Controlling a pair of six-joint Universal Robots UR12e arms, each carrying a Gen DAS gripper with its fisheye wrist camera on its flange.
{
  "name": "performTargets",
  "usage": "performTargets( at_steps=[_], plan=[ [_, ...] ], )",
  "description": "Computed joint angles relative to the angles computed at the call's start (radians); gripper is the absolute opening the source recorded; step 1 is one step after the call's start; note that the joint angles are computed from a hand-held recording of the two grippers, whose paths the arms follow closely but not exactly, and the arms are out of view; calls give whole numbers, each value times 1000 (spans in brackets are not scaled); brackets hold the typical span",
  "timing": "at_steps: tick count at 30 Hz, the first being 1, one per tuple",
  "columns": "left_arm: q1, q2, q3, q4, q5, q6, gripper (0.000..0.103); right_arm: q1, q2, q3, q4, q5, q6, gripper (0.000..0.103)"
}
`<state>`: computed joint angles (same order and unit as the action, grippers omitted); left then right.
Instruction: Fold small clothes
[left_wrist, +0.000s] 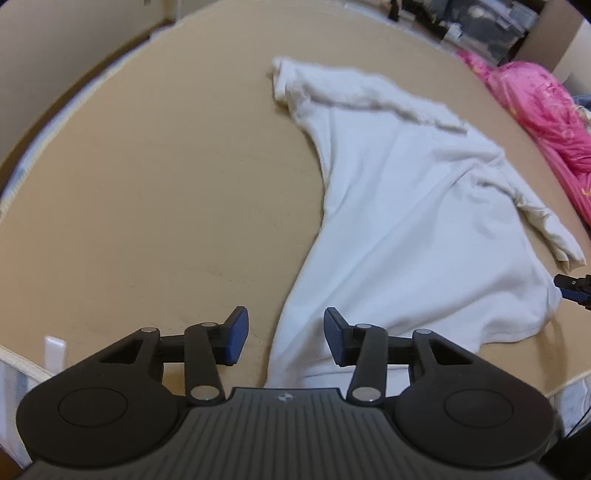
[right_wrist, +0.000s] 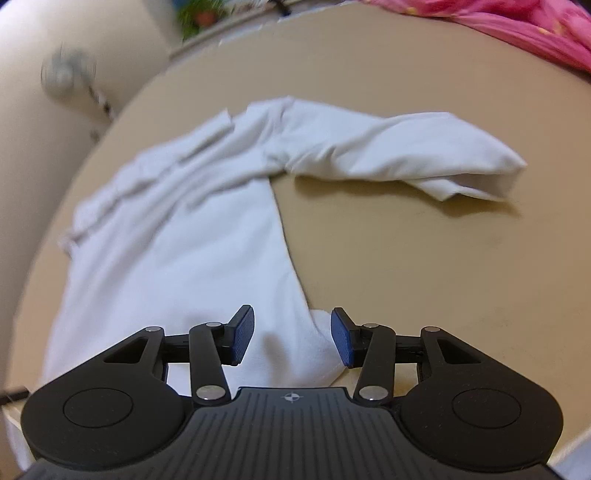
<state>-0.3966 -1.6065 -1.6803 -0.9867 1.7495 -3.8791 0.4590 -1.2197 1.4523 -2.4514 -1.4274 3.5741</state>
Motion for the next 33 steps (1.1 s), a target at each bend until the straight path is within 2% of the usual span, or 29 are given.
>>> performTargets(
  at_steps=[4, 7, 9, 10, 12, 13, 14, 17, 21, 24, 25, 27, 29, 30, 31, 32, 33],
  plan=[
    [13, -24, 19, -61, -61, -22, 49, 13, 37, -47, 70, -43, -29, 48],
    [20, -23, 6, -32, -86, -52, 49, 7, 43, -47, 79, -31, -33, 41],
    [29, -15, -8, -9, -113, -79, 48, 8, 37, -26, 47, -22, -75, 16],
    [31, -13, -12, -7, -121, -90, 46, 6, 33, -18, 38, -1, -89, 12],
    [29, -12, -10, -23, -117, -101, 33, -3, 23, -2, 19, 45, -93, 8],
    [28, -10, -10, -31, -120, -97, 20, -9, 14, 10, 2, 70, -87, 8],
    [30, -5, -16, -22, -133, -95, 12, -15, 3, 26, -23, 93, -74, 7],
    [27, 23, -46, 64, -126, -108, 6, -43, -44, 93, -151, 157, -8, 6],
    [-2, 95, -112, 242, -109, -47, 4, -93, -134, 216, -361, 261, 56, 6],
    [-30, 138, -140, 250, -107, 17, 1, -151, -209, 323, -518, 365, 127, 6],
    [-37, 148, -146, 236, -111, 33, 1, -171, -233, 353, -520, 398, 127, 6],
    [-42, 158, -151, 199, -145, 69, 0, -189, -271, 384, -430, 418, 81, 6],
    [-57, 146, -129, 114, -137, 116, 0, -203, -304, 390, -238, 420, -5, 6],
    [-58, 137, -120, 87, -140, 116, 0, -201, -311, 383, -142, 392, -40, 6],
    [-55, 131, -116, 79, -144, 101, 6, -192, -310, 369, -56, 341, -81, 7],
    [-50, 123, -110, 75, -155, 83, 16, -183, -306, 357, -2, 298, -111, 12],
    [-46, 115, -104, 78, -165, 69, 22, -172, -301, 347, 29, 262, -130, 16]
  ],
)
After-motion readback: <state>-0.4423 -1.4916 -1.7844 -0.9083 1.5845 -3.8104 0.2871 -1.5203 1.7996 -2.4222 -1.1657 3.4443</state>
